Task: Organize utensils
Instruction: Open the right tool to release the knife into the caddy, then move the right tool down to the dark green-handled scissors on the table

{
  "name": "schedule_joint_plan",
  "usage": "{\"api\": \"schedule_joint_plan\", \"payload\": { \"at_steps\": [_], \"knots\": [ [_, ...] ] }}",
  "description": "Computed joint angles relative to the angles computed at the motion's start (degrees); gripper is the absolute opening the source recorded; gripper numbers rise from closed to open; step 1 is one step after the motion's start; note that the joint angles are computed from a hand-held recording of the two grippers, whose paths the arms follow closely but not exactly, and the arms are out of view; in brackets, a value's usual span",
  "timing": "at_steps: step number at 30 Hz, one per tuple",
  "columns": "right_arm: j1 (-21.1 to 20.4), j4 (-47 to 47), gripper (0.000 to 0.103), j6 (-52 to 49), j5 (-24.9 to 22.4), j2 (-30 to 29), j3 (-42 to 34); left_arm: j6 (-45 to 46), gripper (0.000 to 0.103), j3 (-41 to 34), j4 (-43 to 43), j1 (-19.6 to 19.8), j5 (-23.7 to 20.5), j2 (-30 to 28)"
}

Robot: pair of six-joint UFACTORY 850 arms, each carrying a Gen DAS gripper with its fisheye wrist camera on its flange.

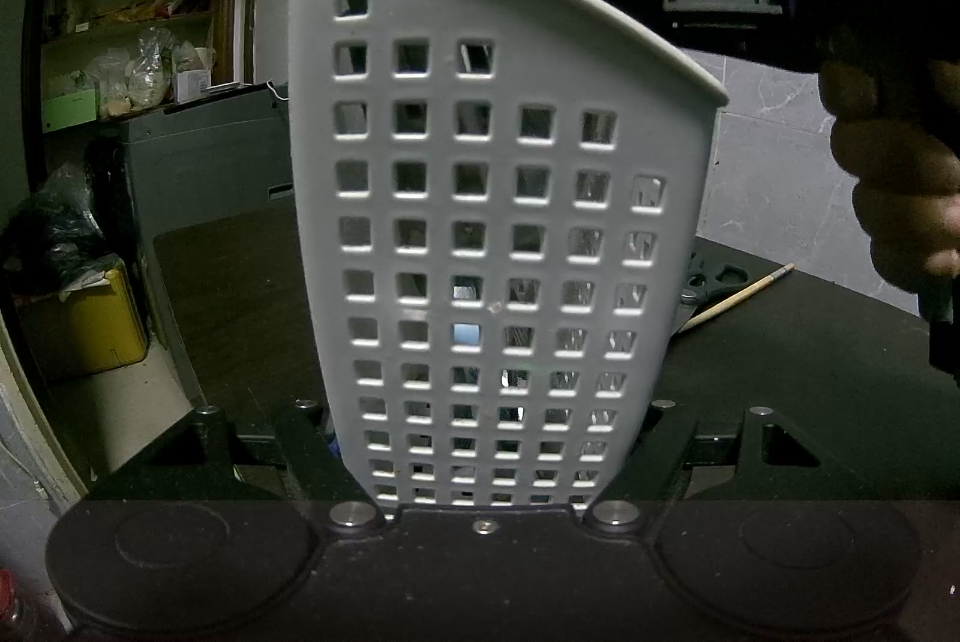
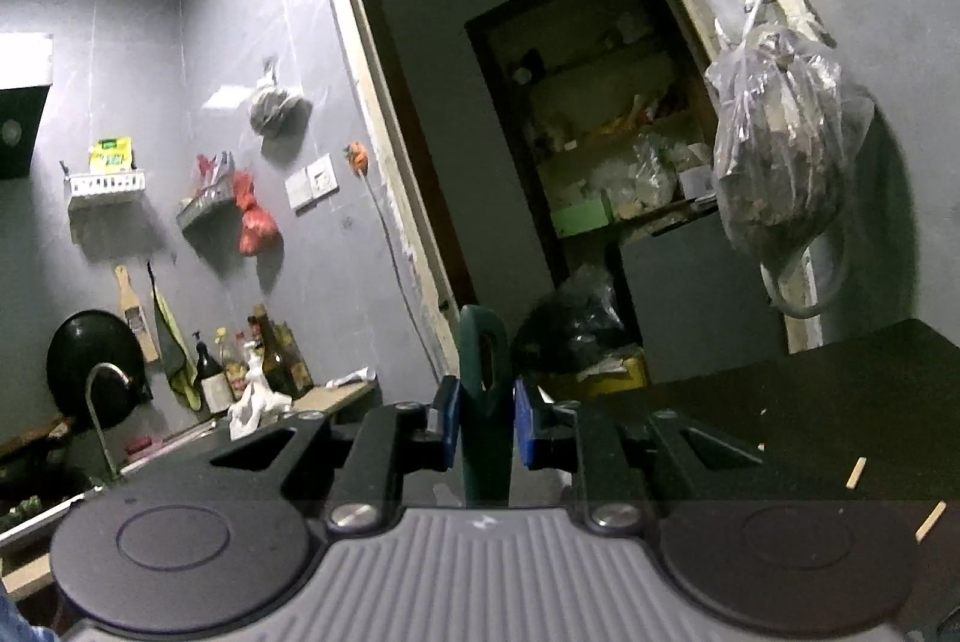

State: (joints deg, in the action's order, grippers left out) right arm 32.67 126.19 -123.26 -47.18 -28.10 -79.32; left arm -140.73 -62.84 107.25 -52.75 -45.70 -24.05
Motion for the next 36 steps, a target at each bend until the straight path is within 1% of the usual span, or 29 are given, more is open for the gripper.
{"api": "schedule_joint_plan", "payload": {
  "at_steps": [7, 9, 10, 11, 12, 13, 14, 15, 17, 18, 21, 23, 27, 29, 32, 36],
  "knots": [
    [0.36, -0.95, 0.025, -1.51, 2.0, 0.37, 0.63, -0.05, 0.075, 0.06, 0.04, 0.01, 0.01, 0.04],
    [0.41, -1.29, 0.035, -1.84, 2.57, 0.73, 1.08, 0.07, 0.075, 0.01, -0.02, -0.05, -0.07, -0.01],
    [0.36, -1.39, 0.044, -2.09, 2.4, 0.92, 1.41, 0.08, 0.075, 0.02, -0.02, -0.05, -0.1, -0.02],
    [0.28, -1.62, 0.049, -2.21, 2.14, 1.12, 1.69, 0.04, 0.075, 0.06, 0.04, -0.03, -0.09, -0.01],
    [0.15, -1.97, 0.052, -2.33, 1.66, 1.43, 2.1, -0.05, 0.075, 0.16, 0.15, 0.03, -0.02, 0.07],
    [0.0, -2.37, 0.059, -2.27, 1.09, 1.63, 2.22, -0.05, 0.075, 0.12, 0.12, 0.01, -0.03, 0.03],
    [-0.31, -2.33, 0.07, -2.69, -0.02, 2.09, 2.79, -0.08, 0.075, 0.2, 0.21, 0.06, 0.01, 0.09],
    [-0.67, -1.61, 0.076, -3.62, -1.12, 2.71, 3.54, -0.06, 0.075, 0.16, 0.19, 0.04, -0.01, 0.06],
    [-1.23, 1.86, 0.1, -6.59, -1.74, 4.22, 5.17, -0.16, 0.075, 0.15, 0.21, 0.02, -0.06, 0.04],
    [-1.54, 4.04, 0.103, -8.14, -1.49, 5.01, 5.97, -0.34, 0.075, 0.22, 0.36, 0.06, 0.0, 0.1],
    [-2.58, 9.66, 0.103, -11.1, 0.98, 6.94, 7.92, -0.46, 0.075, 0.23, 0.57, 0.13, 0.11, 0.13],
    [-3.29, 12.84, 0.103, -11.28, 2.69, 7.53, 8.78, -0.72, 0.075, 0.31, 0.76, 0.14, 0.14, 0.16],
    [-4.16, 19.39, 0.103, -11.91, 6.5, 7.72, 10.26, -0.79, 0.075, 0.35, 0.76, 0.12, 0.12, 0.17],
    [-4.32, 22.54, 0.103, -11.99, 9.49, 7.38, 10.59, -0.8, 0.075, 0.34, 0.75, 0.09, 0.1, 0.15],
    [-4.67, 24.52, 0.103, -10.67, 13.29, 6.53, 10.53, -0.77, 0.075, 0.35, 0.75, 0.09, 0.09, 0.16],
    [-5.46, 25.01, 0.103, -7.75, 15.03, 5.8, 11.4, -0.81, 0.075, 0.38, 0.76, 0.07, 0.07, 0.17]
  ]
}}
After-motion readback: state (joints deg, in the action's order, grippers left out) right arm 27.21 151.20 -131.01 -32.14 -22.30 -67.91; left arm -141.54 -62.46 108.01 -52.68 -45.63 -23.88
